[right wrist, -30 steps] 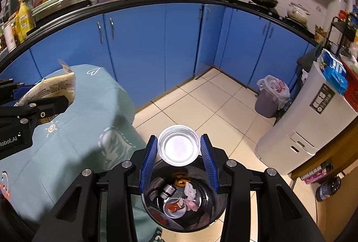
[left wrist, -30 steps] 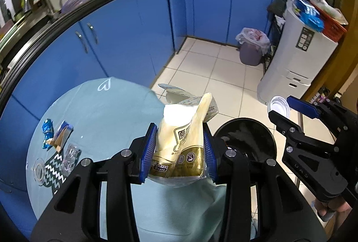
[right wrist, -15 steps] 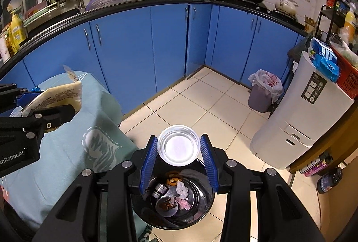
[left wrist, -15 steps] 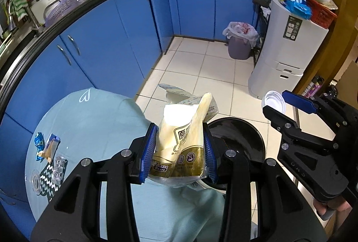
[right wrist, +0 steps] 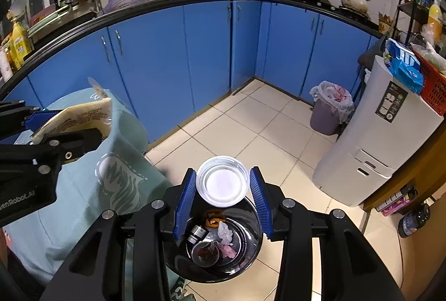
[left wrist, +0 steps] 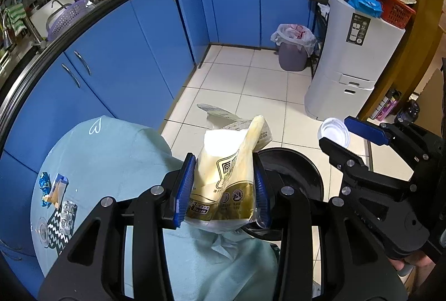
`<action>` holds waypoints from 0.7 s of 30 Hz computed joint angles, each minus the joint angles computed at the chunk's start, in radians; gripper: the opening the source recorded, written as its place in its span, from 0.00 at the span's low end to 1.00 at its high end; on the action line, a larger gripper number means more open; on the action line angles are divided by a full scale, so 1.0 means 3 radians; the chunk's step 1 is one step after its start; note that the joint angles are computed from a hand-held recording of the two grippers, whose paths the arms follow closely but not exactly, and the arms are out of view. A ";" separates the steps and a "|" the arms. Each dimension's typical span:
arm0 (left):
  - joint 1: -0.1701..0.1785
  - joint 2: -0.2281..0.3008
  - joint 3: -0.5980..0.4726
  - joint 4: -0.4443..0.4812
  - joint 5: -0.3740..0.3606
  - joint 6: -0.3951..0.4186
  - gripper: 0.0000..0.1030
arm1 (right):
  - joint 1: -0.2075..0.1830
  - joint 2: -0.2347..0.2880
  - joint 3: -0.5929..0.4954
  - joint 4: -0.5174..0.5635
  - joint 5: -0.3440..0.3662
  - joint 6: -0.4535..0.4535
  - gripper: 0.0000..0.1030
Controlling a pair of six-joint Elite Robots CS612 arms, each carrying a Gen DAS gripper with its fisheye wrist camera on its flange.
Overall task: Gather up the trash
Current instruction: 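Carry the white cup into the bin and open the right gripper while the left carries the bag, then drop the beige snack bag into the bin by opening the left gripper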
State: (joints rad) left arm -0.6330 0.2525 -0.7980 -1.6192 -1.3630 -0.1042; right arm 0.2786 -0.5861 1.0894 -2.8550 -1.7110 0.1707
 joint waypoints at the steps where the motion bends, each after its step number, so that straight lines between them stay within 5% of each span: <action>1: -0.0001 0.0001 -0.0002 0.0000 0.0000 0.0002 0.40 | 0.0000 0.0003 -0.0002 -0.0005 -0.0001 0.0005 0.39; 6: 0.0000 -0.0006 0.0016 -0.0013 0.0012 0.0003 0.40 | -0.0009 0.0010 -0.0021 0.0031 0.0033 0.0016 0.43; 8: 0.0002 -0.0009 0.0021 -0.0015 0.0007 0.0003 0.40 | 0.0001 0.0011 -0.0014 -0.0011 -0.0046 0.0036 0.75; 21: -0.0001 -0.0022 0.0047 -0.0027 -0.0005 0.0013 0.40 | -0.0033 -0.0004 0.0029 -0.0093 -0.0183 0.0204 0.77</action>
